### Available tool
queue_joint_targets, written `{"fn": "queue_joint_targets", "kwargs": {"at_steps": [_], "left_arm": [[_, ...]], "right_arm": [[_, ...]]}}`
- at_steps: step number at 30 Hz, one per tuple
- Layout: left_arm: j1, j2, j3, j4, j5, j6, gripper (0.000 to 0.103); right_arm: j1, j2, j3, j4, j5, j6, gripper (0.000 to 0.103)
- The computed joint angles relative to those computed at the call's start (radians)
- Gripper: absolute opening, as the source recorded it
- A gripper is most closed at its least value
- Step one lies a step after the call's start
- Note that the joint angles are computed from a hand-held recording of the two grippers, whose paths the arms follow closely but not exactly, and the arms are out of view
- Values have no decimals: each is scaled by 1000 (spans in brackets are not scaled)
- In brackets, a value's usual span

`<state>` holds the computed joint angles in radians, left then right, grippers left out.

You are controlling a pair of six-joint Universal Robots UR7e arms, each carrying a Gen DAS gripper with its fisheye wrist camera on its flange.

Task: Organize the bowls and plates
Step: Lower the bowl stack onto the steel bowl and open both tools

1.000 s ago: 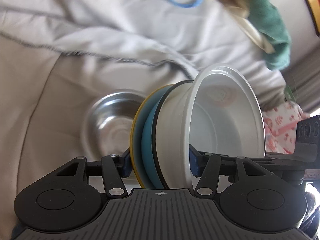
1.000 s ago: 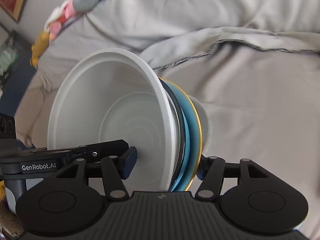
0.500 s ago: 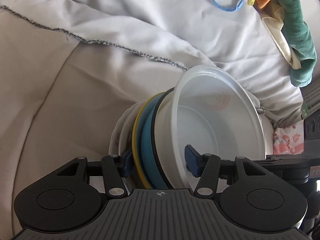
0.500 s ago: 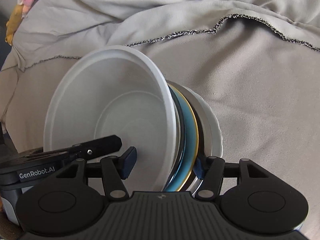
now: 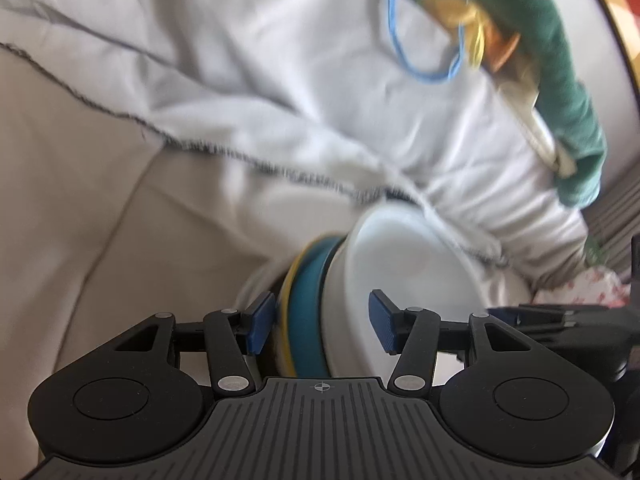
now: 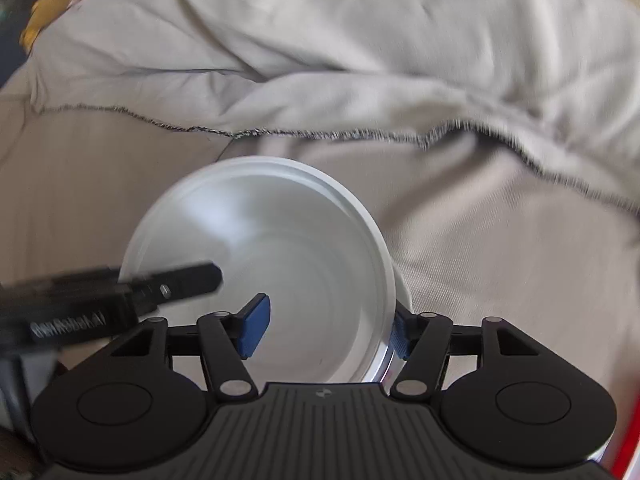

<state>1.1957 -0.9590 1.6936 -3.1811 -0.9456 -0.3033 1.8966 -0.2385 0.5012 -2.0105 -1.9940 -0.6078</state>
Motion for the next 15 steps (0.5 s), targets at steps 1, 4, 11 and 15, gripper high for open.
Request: {"fn": "queue_joint_targets", "kwargs": {"at_steps": [1, 4, 11, 15], "left_arm": [[3, -11, 14, -25, -10, -7, 54], [11, -32, 46, -105, -33, -5, 49], [16, -20, -12, 104, 24, -44, 48], [33, -9, -37, 185, -2, -87, 48]], "right_arm": [[4, -16, 37, -47, 2, -22, 63], [5, -36, 81, -144, 20, -18, 73], [-9, -21, 42, -94, -11, 56, 74], [-20, -20, 38, -38, -14, 91, 74]]}}
